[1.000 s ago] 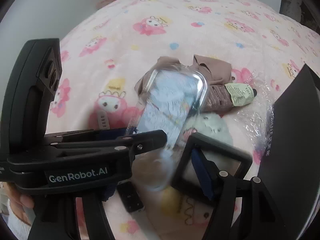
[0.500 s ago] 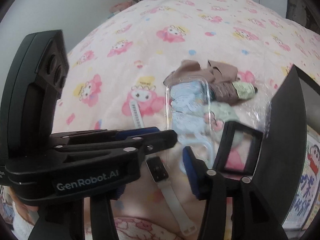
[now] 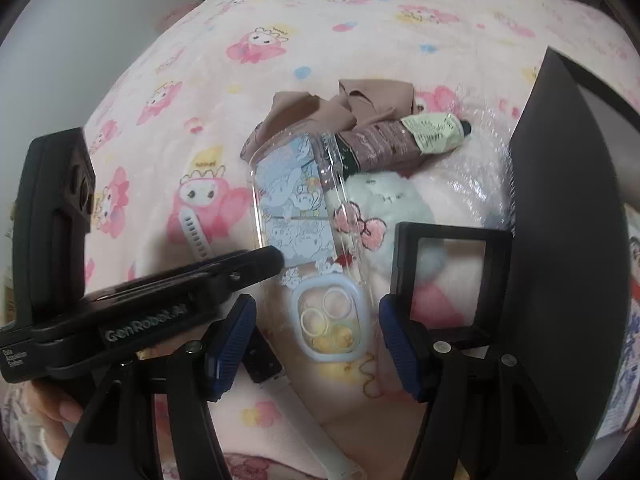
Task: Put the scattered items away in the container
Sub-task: 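Grasp the clear phone case with left gripper and lift it, then carry the clear phone case upright over the black box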
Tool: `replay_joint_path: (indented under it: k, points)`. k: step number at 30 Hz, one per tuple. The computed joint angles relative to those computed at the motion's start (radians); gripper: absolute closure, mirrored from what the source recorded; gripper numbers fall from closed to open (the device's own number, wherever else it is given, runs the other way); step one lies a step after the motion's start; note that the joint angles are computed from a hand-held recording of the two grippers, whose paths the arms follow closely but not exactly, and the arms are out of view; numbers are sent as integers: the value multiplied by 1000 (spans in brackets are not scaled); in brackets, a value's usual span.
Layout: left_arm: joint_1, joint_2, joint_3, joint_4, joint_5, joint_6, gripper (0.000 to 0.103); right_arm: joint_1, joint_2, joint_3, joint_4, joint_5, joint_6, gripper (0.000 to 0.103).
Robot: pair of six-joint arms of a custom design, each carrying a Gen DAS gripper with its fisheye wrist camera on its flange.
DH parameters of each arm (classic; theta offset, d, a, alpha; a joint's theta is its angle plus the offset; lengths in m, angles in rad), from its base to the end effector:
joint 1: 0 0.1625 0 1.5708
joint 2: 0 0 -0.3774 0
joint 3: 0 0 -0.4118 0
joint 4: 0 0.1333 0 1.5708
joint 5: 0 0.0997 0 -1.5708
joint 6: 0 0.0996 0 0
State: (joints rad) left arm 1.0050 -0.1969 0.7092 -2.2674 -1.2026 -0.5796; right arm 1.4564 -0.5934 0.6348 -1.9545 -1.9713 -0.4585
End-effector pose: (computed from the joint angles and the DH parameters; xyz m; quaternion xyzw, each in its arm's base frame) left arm -0.3097 -0.8032 -0.0386 -0.0236 0.9788 -0.1748 0.1042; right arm -0.0031 -0.8543 0.3036 0.1320 -0.9572 0.1047 0.2352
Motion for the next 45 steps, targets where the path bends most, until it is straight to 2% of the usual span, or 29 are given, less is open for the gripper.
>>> replay_joint_path:
  k: [2, 6, 7, 9, 11, 14, 16, 19, 20, 21, 22, 23, 25, 27, 30, 33, 37, 41, 45]
  points:
    - [-14, -38, 61, -37, 38, 18, 96, -9, -17, 8, 5, 36, 14, 42]
    - [-21, -124, 199, -153, 55, 1, 95, -14, -63, 66, -26, 80, 54, 42]
    - [-16, -133, 210, -165, 58, -3, 92, -16, -67, 72, -27, 90, 69, 42]
    - [-3, -134, 209, -167, 44, -27, 75, -23, -53, 52, 2, 109, 98, 42]
    - [18, -121, 190, -177, -9, -44, 73, -19, -38, 44, 1, 74, 114, 42]
    - [46, -78, 136, -207, -137, -21, 63, -18, -29, 44, -29, 69, 120, 43]
    - [55, -20, 49, -165, -177, -13, 56, -13, -3, 9, -16, 44, 100, 42]
    - [68, 82, -109, -71, -212, -11, 51, -11, 42, -58, 28, 28, 93, 42]
    - [74, 100, -135, -63, -232, -9, 51, -12, 51, -71, 35, 25, 89, 41]
    - [77, 108, -150, -54, -249, -12, 63, -15, 69, -97, 59, 30, 83, 37]
    - [74, 105, -149, -46, -250, -14, 66, -20, 97, -150, 116, 45, 84, 31]
    - [68, 91, -133, -50, -241, -9, 71, -24, 142, -236, 196, 51, 100, 31]
    - [46, 50, -74, -69, -193, 4, 74, -33, 161, -282, 249, 78, 127, 37]
    - [26, 6, -10, -88, -153, 7, 77, -39, 105, -204, 208, 127, 125, 45]
    - [-3, -56, 81, -128, -114, 1, 77, -33, 11, -64, 130, 165, 112, 49]
    - [-34, -104, 154, -176, -91, 8, 77, -21, -65, 36, 84, 182, 90, 50]
    - [-74, -147, 193, -189, -79, 39, 77, -10, -156, 133, 31, 225, 58, 51]
    - [-128, -130, 151, -170, -42, 73, 78, -16, -233, 189, -6, 269, 26, 51]
    - [-163, -43, 19, -129, -66, 84, 77, -33, -310, 240, -46, 288, -7, 51]
